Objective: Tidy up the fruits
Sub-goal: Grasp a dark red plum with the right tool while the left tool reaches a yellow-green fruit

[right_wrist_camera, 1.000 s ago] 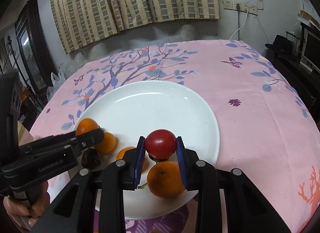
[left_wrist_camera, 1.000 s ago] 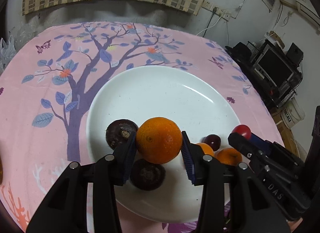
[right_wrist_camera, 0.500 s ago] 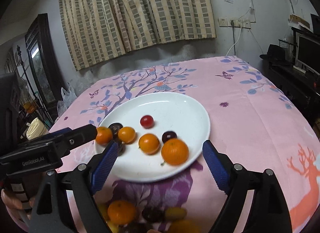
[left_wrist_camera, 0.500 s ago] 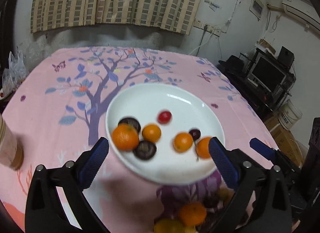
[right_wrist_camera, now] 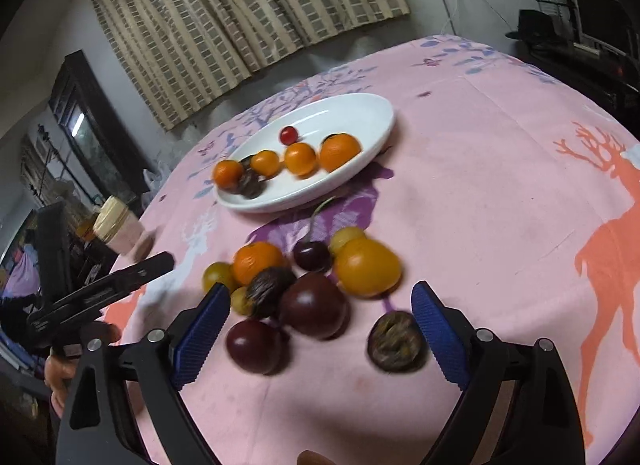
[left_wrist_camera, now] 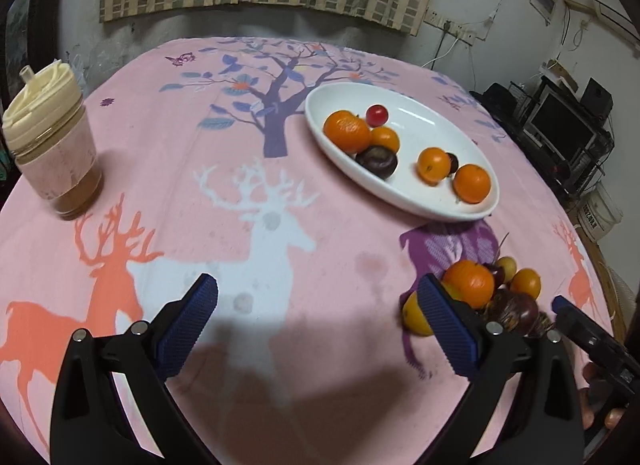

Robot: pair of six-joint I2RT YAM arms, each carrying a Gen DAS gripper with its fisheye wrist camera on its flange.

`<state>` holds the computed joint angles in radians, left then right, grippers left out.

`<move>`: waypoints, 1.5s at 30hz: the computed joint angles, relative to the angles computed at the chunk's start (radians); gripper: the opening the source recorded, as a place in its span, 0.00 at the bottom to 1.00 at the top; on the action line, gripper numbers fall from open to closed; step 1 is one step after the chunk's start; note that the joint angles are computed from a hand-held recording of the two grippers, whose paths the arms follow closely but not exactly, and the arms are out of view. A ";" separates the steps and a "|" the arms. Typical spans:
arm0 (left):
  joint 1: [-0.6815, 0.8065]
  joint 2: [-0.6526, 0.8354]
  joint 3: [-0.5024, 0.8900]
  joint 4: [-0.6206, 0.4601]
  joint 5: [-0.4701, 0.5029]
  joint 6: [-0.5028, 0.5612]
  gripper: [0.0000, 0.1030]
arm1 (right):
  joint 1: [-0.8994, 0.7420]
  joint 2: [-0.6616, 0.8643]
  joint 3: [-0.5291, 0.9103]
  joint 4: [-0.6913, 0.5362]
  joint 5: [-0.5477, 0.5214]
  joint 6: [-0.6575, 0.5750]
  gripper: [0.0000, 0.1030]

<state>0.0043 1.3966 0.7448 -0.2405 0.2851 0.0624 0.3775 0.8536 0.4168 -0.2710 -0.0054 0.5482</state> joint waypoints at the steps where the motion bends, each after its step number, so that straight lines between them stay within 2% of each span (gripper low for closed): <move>1: -0.002 -0.009 -0.010 0.008 -0.012 0.004 0.95 | 0.051 -0.021 -0.003 -0.013 0.032 0.013 0.89; 4: -0.015 -0.024 -0.022 0.015 -0.039 0.005 0.95 | 0.237 0.003 0.017 -0.048 0.136 0.051 0.87; 7: -0.024 -0.020 -0.018 0.003 -0.043 0.018 0.95 | 0.371 0.110 0.066 -0.069 0.245 0.066 0.77; 9: -0.036 -0.022 -0.022 0.008 -0.060 0.023 0.95 | 0.399 0.192 0.113 -0.097 0.268 0.068 0.71; 11: -0.045 -0.020 -0.020 0.009 -0.075 0.025 0.95 | 0.387 0.222 0.125 -0.089 0.232 0.071 0.67; 19: -0.028 -0.017 -0.009 -0.007 -0.052 0.011 0.95 | 0.330 0.287 0.152 -0.085 0.173 0.100 0.65; 24: -0.015 -0.012 -0.004 -0.013 -0.037 0.010 0.95 | 0.323 0.336 0.184 -0.085 0.180 0.100 0.56; 26: -0.014 -0.011 -0.003 -0.013 -0.041 0.012 0.95 | 0.315 0.335 0.184 -0.091 0.185 0.108 0.44; 28: -0.015 -0.009 -0.002 -0.012 -0.044 0.011 0.95 | 0.285 0.302 0.154 -0.068 0.151 0.113 0.37; 32: -0.024 -0.017 -0.017 0.009 -0.045 0.016 0.95 | 0.170 0.173 0.037 0.036 -0.010 0.120 0.36; 34: -0.037 -0.023 -0.026 0.014 -0.019 0.040 0.95 | 0.143 0.084 -0.015 0.066 -0.034 0.127 0.36; 35: -0.045 -0.025 -0.028 0.012 0.003 0.057 0.94 | 0.137 0.055 -0.032 0.075 -0.040 0.131 0.36; 38: -0.087 -0.031 -0.037 0.004 0.052 0.113 0.72 | 0.115 -0.022 -0.074 0.100 -0.067 0.141 0.36; 39: -0.103 -0.027 -0.038 0.002 0.062 0.125 0.68 | 0.103 -0.035 -0.083 0.107 -0.084 0.140 0.36; 45: -0.156 0.006 -0.027 0.015 0.104 0.128 0.60 | 0.089 -0.053 -0.088 0.111 -0.119 0.133 0.37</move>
